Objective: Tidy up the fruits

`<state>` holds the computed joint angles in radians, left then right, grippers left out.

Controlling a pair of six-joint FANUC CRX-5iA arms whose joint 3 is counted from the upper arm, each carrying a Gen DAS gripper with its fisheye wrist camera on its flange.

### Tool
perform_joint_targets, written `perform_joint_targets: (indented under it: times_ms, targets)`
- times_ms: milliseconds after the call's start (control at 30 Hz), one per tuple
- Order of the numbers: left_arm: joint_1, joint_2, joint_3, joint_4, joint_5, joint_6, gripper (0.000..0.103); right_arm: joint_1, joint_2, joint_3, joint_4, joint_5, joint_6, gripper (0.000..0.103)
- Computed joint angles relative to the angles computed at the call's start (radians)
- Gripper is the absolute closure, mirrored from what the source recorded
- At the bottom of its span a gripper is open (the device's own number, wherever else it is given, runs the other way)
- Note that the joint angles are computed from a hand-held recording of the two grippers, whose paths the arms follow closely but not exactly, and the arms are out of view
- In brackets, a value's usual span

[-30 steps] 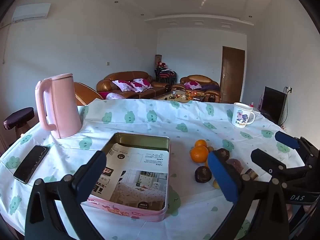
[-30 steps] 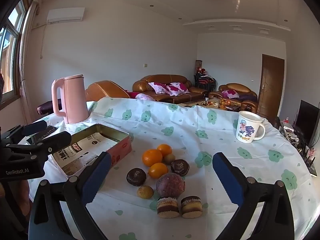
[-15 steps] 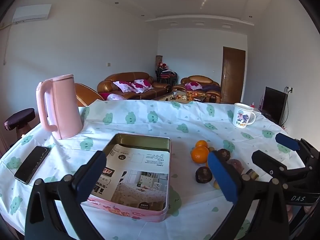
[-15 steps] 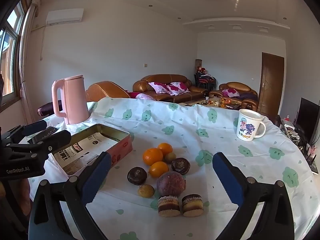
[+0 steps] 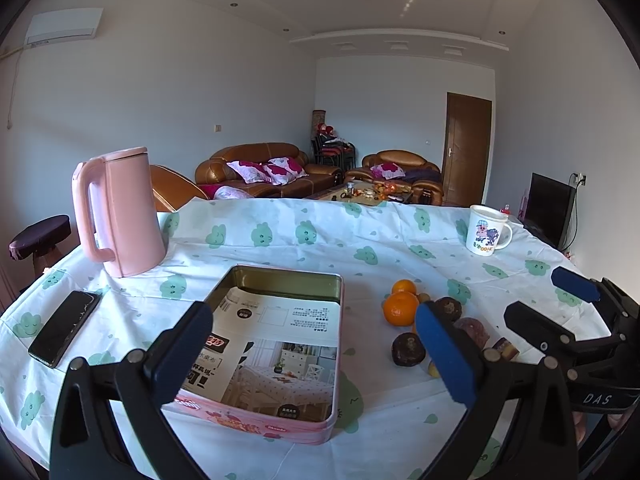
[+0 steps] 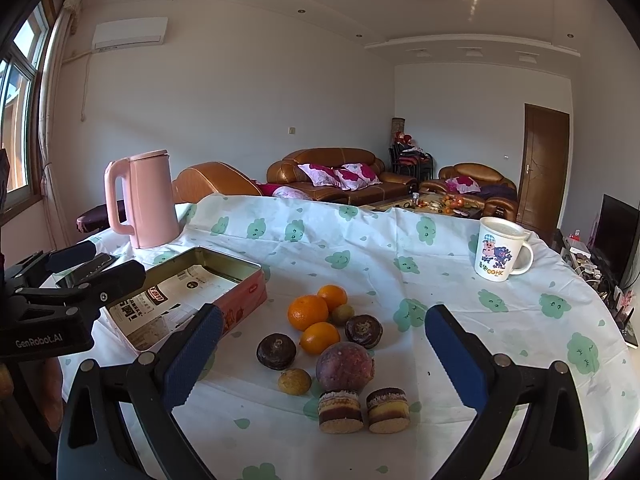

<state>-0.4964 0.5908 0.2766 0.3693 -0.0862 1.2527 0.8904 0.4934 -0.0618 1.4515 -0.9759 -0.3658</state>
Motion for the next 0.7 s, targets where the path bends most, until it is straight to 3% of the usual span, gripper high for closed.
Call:
perform_joint_targets:
  times_ms: [700]
  targets:
    - [0.001, 0.002, 0.006, -0.021, -0.007, 0.019, 0.000, -0.001, 0.001, 0.001, -0.007, 0.015, 0.001, 0.001]
